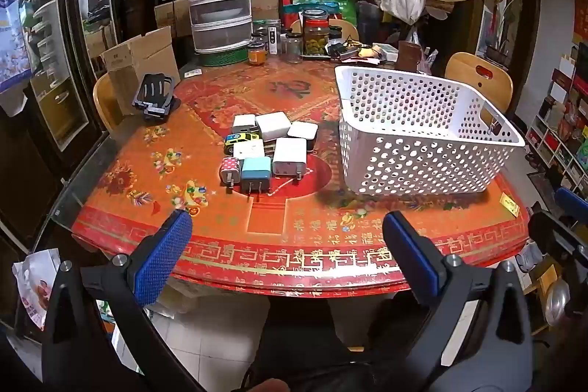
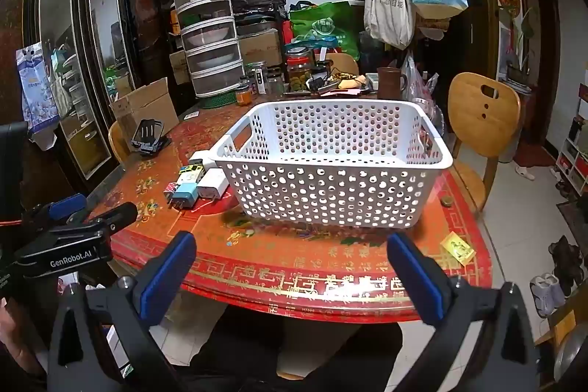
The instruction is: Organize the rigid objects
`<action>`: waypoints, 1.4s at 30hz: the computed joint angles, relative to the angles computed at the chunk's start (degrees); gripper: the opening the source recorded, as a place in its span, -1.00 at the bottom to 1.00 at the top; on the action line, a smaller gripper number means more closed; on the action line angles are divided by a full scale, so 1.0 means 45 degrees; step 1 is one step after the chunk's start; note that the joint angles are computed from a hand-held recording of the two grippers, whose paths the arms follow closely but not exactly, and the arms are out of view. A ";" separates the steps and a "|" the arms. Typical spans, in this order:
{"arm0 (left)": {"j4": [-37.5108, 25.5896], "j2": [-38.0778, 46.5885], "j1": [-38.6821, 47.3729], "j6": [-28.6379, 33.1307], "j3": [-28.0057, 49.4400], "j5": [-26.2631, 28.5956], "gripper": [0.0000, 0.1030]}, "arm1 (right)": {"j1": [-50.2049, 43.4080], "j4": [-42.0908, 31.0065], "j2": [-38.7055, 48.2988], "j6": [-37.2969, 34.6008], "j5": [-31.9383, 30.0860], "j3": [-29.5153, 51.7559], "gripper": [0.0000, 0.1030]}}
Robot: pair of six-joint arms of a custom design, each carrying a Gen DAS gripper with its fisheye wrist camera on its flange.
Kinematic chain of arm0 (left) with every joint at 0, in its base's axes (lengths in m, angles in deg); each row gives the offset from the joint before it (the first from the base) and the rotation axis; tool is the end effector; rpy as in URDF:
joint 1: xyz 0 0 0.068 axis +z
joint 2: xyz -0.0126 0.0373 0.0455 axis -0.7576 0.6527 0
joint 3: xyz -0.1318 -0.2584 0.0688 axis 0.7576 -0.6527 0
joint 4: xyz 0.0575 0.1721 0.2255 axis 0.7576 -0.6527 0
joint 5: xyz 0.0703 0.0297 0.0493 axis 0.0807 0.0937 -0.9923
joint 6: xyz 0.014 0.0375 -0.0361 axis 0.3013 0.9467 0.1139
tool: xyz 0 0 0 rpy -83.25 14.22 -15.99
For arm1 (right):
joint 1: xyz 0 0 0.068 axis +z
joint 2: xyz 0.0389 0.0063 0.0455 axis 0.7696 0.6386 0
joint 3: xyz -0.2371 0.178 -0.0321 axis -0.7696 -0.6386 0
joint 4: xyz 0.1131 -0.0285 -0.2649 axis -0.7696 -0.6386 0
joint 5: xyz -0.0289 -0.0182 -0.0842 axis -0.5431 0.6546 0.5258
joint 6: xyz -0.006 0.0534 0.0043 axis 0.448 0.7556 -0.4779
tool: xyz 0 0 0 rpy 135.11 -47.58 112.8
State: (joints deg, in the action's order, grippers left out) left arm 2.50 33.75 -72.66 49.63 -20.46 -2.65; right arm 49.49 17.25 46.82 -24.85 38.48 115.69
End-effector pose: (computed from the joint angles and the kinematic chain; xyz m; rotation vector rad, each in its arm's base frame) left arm 0.1718 -0.0577 0.2484 -0.2109 2.2486 0.0961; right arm 0.1682 0.0084 0.2313 -0.2379 2.1603 0.2788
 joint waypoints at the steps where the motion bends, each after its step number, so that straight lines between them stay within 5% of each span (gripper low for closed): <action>1: -0.0024 0.0022 -0.0006 0.0001 0.0015 -0.0040 0.99 | 0.0021 -0.0012 -0.0027 0.0001 0.0006 -0.0005 1.00; 42: 0.0534 0.0354 0.0224 0.0205 -0.0215 0.0149 0.99 | 0.1476 -0.0025 -0.0095 0.0448 0.1363 0.0077 1.00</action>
